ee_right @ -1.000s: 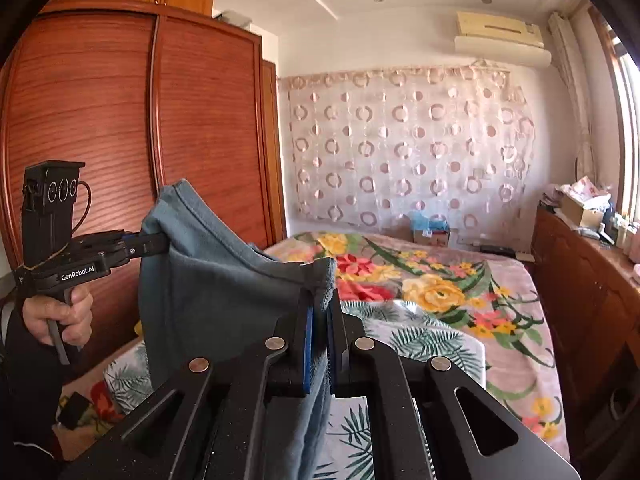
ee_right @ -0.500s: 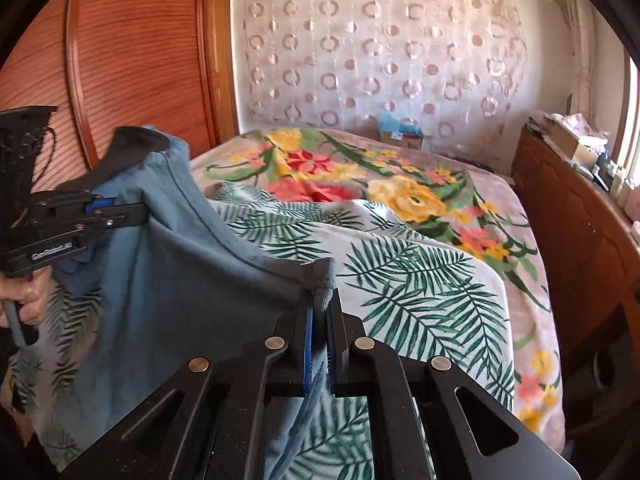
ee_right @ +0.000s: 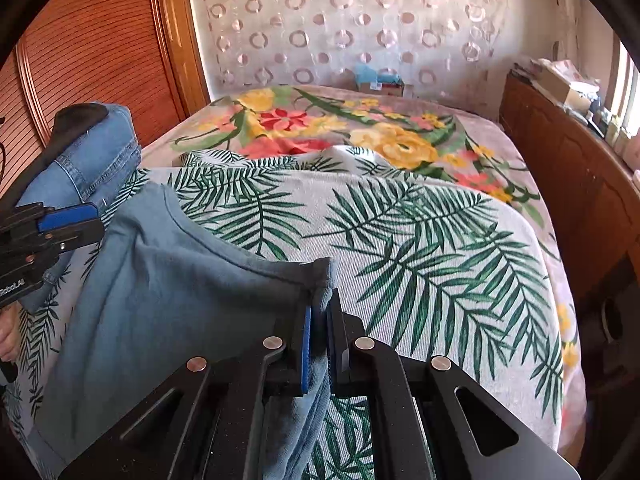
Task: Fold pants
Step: 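Lower the shorts flat onto the bed with both grippers and release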
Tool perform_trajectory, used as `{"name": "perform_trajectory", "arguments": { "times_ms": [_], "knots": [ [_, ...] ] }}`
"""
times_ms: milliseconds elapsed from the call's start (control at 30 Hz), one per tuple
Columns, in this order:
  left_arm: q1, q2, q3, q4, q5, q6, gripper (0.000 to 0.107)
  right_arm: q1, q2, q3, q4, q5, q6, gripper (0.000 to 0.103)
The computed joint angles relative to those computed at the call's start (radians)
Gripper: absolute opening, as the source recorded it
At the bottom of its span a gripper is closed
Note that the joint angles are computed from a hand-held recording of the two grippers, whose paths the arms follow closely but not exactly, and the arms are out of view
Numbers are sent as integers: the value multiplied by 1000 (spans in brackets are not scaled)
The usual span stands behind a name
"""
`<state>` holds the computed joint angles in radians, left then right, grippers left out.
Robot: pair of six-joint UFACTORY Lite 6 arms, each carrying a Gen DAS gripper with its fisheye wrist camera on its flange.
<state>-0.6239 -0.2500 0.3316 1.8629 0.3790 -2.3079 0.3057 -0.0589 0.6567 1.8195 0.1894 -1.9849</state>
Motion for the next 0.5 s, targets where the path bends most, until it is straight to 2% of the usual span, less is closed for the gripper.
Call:
{"name": "perform_trajectory", "arguments": {
  "times_ms": [33, 167, 233, 300, 367, 500],
  "knots": [
    [-20, -22, -16, -32, 4, 17, 45, 2, 13, 16, -79, -5, 81, 8],
    [-100, -78, -44, -125, 17, 63, 48, -5, -45, -11, -241, -2, 245, 15],
    [-161, -105, -63, -182, 47, 91, 61, -17, -103, -43, -313, 11, 313, 25],
    [-242, -153, -98, -247, 89, 106, 72, -34, -180, -96, -372, 35, 359, 27],
    [-318, -205, -125, -322, 129, 135, 74, -63, -275, -174, -399, 73, 365, 27],
    [-560, -304, -176, -515, 292, 167, 74, -113, -499, -313, -573, 165, 510, 27]
  ]
}}
